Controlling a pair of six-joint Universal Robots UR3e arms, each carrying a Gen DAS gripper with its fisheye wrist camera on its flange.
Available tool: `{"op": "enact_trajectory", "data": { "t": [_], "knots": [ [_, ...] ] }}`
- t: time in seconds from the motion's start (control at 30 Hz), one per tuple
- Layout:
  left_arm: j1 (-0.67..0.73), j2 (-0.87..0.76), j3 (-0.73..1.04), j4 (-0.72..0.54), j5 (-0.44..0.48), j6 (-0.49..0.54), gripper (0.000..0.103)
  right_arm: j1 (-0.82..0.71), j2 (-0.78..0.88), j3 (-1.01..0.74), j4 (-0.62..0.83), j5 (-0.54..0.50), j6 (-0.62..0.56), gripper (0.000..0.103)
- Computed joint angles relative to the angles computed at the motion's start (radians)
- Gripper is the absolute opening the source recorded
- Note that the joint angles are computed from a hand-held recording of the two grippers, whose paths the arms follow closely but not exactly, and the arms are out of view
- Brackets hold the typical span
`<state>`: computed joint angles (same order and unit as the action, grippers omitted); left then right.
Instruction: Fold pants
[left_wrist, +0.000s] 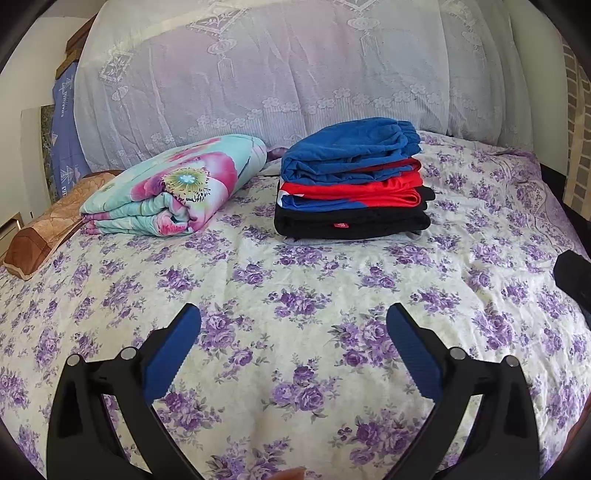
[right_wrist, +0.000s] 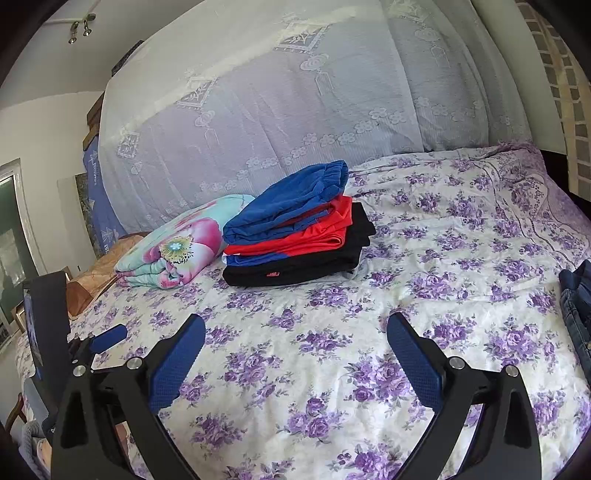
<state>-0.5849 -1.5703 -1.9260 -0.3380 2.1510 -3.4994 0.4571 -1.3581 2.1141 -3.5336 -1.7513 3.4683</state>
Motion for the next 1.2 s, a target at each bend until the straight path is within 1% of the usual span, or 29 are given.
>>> {"op": "enact_trajectory", "data": {
  "t": [0.8, 0.97, 1.0, 1.07, 1.1, 1.2],
  "knots": [
    [0.002, 0.003, -0.010, 0.002, -0.020, -0.006, 0.098, 0.007, 0.001, -0.007, 0.025, -0.004, 0.018, 0.099],
    [-0.010, 0.007, -0.026, 0.031, 0.004, -0.022, 0.098, 0.006, 0.001, -0.006, 0.024, -0.003, 0.019, 0.099],
    [-0.002, 0.018, -0.043, 0.057, -0.016, -0.012, 0.098, 0.007, 0.002, -0.006, 0.023, -0.003, 0.019, 0.099],
    [0.033, 0.053, -0.086, 0.106, -0.103, 0.016, 0.098, 0.006, 0.002, -0.006, 0.023, -0.001, 0.020, 0.099],
    [0.036, 0.056, -0.085, 0.102, -0.112, 0.016, 0.098, 0.006, 0.002, -0.006, 0.024, 0.000, 0.020, 0.099],
    [0.003, 0.030, -0.066, 0.108, -0.046, 0.029, 0.098, 0.004, 0.000, -0.006, 0.026, 0.000, 0.018, 0.099]
  ]
}}
